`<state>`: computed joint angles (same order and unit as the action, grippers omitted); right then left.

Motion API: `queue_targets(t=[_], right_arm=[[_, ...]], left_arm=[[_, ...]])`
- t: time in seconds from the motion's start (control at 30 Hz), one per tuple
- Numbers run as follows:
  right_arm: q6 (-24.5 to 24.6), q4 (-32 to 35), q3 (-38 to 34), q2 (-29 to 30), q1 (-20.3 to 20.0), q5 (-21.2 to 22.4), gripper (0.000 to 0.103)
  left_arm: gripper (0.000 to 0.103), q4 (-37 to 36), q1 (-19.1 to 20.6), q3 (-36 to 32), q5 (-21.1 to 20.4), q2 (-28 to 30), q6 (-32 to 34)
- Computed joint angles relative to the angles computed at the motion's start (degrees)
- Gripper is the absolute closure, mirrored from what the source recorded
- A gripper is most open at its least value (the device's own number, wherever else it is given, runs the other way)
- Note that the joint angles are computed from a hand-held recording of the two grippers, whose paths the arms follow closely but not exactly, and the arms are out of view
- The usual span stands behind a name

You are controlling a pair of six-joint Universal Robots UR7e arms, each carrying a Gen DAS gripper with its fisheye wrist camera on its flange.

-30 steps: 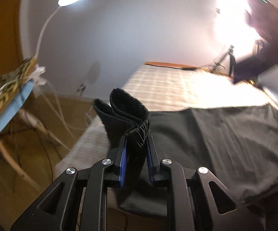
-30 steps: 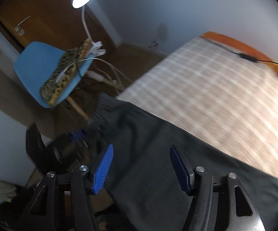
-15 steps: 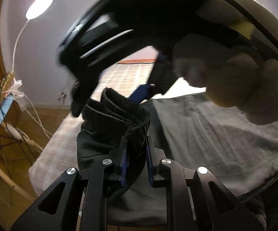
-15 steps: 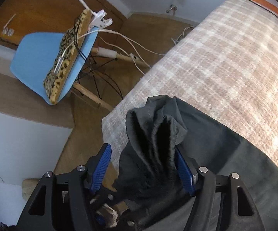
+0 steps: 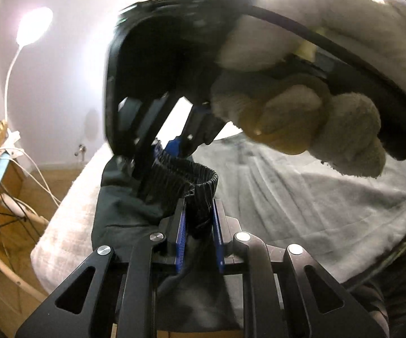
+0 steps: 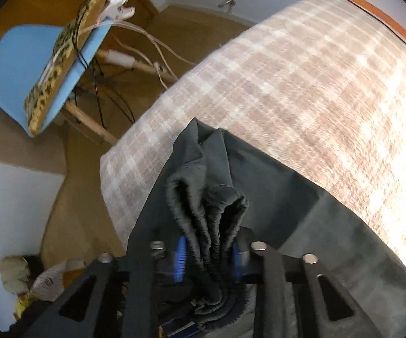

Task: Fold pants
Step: 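Grasp the elastic waistband with the left tool while the right tool grips it too, then lay the gathered waistband onto the trousers with the right tool and open it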

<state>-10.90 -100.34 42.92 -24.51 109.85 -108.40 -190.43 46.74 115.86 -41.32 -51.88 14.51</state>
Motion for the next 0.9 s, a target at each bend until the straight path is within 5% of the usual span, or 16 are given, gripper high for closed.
queue_targets(t=[0.27,0.43,0.9], right_arm=[[5.37,-6.69,9.73,-7.98,-4.49,12.04,0.086],[8.43,-10.66,17.18,-14.57,-7.22,16.87,0.086],[9.39,-18.26,35.51,-34.03,-12.81,15.73,0.086]], left_arm=[[0.076,12.38,-1.36,3.90,-5.78,-11.71,-9.84],[0.069,14.53,-1.72,3.73,-4.84,-14.61,-12.74],[0.069,27.85,0.02,-7.28,-16.69,-5.38,-13.23]])
